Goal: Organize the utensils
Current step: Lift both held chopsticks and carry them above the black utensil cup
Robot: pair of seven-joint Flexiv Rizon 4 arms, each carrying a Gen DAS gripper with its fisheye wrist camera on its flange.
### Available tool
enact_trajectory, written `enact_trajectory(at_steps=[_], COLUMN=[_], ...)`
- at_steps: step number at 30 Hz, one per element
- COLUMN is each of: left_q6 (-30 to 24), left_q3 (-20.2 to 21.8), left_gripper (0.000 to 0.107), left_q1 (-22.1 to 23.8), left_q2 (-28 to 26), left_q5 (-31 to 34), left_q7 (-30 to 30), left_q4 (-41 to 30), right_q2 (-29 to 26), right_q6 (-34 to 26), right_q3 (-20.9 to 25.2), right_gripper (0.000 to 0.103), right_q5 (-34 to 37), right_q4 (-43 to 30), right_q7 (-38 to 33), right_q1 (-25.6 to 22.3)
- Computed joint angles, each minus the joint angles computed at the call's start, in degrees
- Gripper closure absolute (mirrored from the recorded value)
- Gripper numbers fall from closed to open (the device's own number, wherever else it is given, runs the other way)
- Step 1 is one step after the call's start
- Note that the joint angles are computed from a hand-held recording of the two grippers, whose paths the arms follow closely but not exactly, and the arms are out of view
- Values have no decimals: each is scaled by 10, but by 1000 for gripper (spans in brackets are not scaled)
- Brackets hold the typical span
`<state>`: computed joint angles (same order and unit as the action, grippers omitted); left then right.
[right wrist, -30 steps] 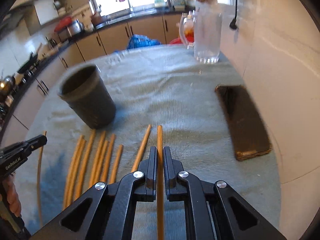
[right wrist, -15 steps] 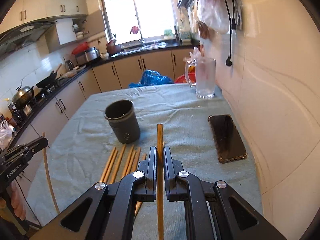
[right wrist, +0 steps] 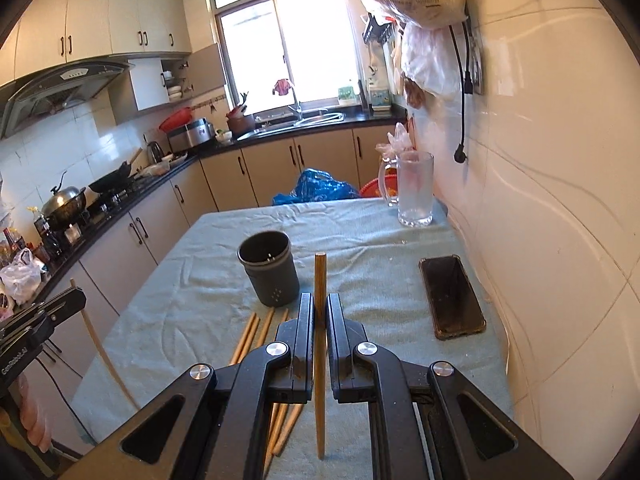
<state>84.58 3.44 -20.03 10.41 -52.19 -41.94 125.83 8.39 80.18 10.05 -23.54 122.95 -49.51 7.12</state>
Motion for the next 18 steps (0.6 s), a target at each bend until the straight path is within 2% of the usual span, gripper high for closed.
enact_trajectory(at_steps=[10,18], left_q6=[-54,-81], left_q3=[-25,-66], left_gripper=[102,102], left_q1=[45,116], left_q2=[-68,-168], left_q5=[-29,35], left_q7=[-17,-108], left_q4=[-110,-254], right_q2=[-49,-121], right_q6=[15,34], right_q3=[-17,-35], right_gripper=[97,96], right_q5=[15,1], right_q4=[-76,-186], right_q7=[-18,6], right_q1=[15,35])
